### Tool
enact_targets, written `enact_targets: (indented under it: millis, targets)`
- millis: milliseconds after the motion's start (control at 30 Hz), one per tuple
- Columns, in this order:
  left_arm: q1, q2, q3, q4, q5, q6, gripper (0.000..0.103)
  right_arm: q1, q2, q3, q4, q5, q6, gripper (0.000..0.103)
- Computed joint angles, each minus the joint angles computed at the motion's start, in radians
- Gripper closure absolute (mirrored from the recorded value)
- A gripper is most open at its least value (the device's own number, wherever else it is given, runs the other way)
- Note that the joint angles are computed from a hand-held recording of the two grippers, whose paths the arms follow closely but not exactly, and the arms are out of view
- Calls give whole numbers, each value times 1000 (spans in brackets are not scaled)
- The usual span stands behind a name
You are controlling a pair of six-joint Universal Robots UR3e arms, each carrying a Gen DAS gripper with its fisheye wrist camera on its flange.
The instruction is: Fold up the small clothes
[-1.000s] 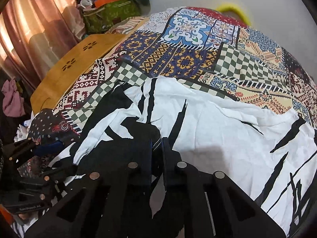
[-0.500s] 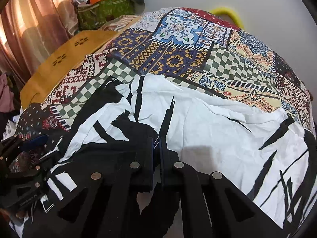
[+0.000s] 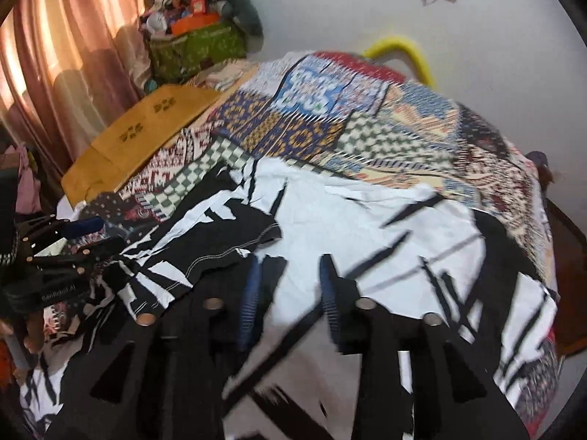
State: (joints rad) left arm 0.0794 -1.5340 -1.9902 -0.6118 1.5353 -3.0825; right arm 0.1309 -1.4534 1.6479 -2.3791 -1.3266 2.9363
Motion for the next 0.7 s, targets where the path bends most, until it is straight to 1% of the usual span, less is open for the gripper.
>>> enact_targets:
  millis: [67, 100, 167, 300, 367, 433, 533, 633, 700]
  targets:
    - [-27, 18, 34, -31, 5, -12, 46, -42, -81, 64, -7, 30, -10, 64]
    - [-45, 24, 51, -40, 9, -20, 44, -73, -134, 103, -4, 49, -21, 64]
    - [-92, 21, 93, -53, 28, -39, 38, -115, -200, 148, 5, 71, -37, 64]
    - [-192, -37, 200, -66, 75, -72, 32, -242, -353, 250, 37, 134, -95, 59]
    - [-236, -74, 251, -74, 86, -91, 23, -330, -425, 294, 72, 181, -135, 56]
    - [-282, -119, 301, -76, 93, -113, 23, -421, -486, 336, 104, 218, -176, 53]
    - [-347, -229, 431, -138, 106, -149, 22, -532, -551, 385, 140, 234, -232, 53]
    - [-375, -312, 516, -187, 89, -174, 22, -652, -594, 433, 172, 271, -293, 53]
    - [-396, -380, 586, -222, 94, -205, 22, -732, -606, 454, 204, 302, -337, 53]
